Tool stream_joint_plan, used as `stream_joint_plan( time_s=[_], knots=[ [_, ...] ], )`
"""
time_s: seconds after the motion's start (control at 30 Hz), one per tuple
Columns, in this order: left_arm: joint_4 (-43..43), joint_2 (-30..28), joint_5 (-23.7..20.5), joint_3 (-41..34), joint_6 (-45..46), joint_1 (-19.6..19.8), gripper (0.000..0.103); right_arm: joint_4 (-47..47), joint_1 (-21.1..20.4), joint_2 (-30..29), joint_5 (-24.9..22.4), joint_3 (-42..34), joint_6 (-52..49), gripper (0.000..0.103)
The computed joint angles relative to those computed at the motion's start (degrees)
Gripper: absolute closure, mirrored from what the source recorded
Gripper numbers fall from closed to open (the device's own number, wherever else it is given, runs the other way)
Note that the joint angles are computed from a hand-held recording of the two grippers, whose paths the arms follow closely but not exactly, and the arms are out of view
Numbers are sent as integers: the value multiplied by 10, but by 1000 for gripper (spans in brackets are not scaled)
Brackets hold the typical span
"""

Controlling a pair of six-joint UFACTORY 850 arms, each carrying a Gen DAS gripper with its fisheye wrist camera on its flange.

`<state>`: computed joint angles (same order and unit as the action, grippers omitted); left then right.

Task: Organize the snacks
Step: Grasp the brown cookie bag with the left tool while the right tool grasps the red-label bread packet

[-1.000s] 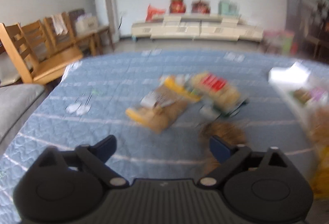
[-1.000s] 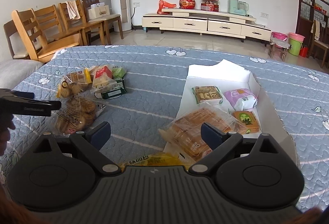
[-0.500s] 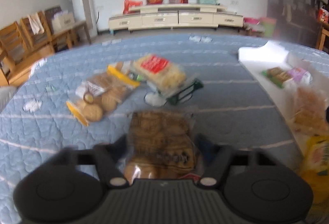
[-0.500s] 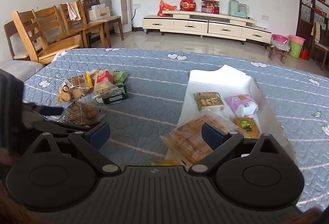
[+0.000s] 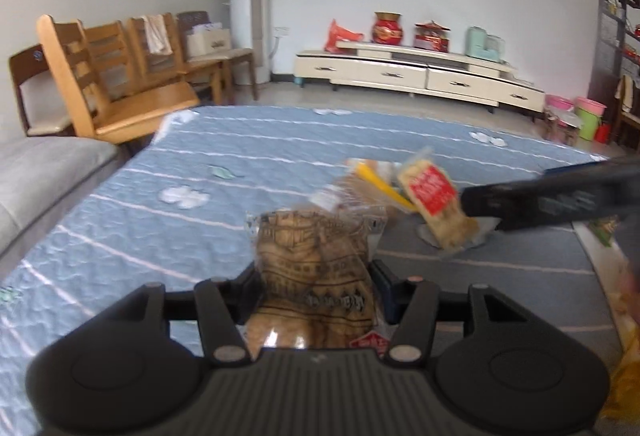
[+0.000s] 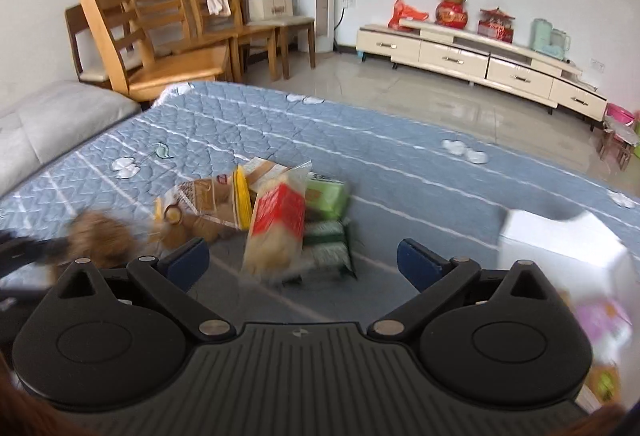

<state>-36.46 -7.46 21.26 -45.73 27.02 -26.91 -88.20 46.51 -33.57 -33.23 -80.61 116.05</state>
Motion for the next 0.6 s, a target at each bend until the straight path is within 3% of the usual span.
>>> stream_joint_plan(
  time_s=[0.17,0.23,0.3,0.37,0.6],
  knots=[
    [17,2,-5,3,-38,15,47,102,-29,-72,41,-97,-138,0],
    [31,2,-5,5,-56,19,47,155,-34,-97,36,-130,-210,0],
    [26,-3,0,2,-53,18,47,154,-33,-111,22,-143,-220,22],
    [23,-5,2,0,-55,17,47,130,-30,-111,15,-141,-209,54],
    [14,17,8,14,-56,9,47,31,-10,-51,-5,-63,-78,54]
  ],
)
